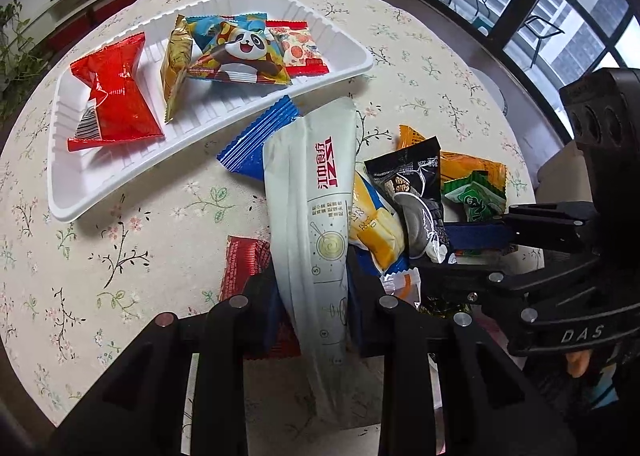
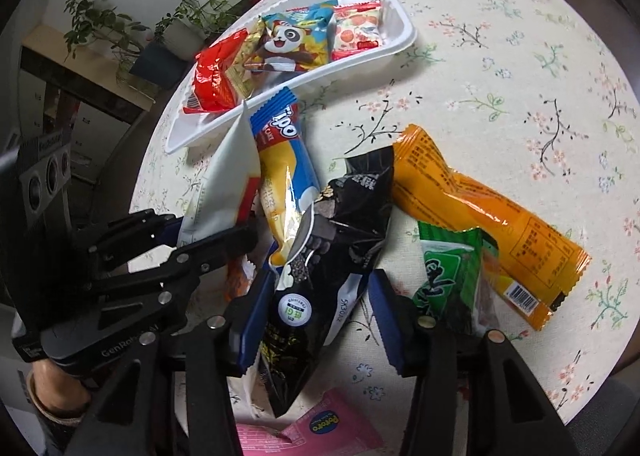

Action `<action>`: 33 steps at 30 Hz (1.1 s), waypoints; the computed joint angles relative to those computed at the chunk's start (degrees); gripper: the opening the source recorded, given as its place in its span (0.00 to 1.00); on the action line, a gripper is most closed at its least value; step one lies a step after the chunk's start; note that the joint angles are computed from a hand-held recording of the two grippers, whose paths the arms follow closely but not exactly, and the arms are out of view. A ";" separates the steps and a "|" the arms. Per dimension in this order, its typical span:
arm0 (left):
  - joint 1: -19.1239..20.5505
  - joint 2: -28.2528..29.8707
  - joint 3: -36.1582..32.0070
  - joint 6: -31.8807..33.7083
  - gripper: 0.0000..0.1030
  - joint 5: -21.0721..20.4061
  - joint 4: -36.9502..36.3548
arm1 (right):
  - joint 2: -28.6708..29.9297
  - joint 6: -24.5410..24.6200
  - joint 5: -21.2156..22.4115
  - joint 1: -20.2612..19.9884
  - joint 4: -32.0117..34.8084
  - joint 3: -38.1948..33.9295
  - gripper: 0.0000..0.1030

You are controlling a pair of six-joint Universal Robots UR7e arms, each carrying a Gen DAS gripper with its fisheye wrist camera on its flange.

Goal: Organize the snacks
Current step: 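Grasp the white long packet with the left tool while the right tool grasps the black packet, then lift both held packets and carry them over the white tray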

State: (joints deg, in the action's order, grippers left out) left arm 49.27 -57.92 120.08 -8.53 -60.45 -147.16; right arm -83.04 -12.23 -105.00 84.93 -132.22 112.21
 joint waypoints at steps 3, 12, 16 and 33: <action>-0.33 0.30 0.13 -0.29 0.24 0.77 -0.41 | -0.25 -0.17 -0.83 0.54 -0.37 0.65 0.49; -0.63 -0.29 1.75 1.12 0.20 0.14 -3.54 | 0.03 -0.30 -1.31 0.88 -1.14 1.03 0.30; -0.16 -0.68 1.67 0.74 0.19 -1.05 -3.40 | -0.94 -1.09 -0.90 0.89 -1.16 1.52 0.24; 1.20 -6.95 5.05 -1.12 0.19 -6.74 -6.09 | -6.13 -2.10 5.06 0.39 -1.74 3.30 0.20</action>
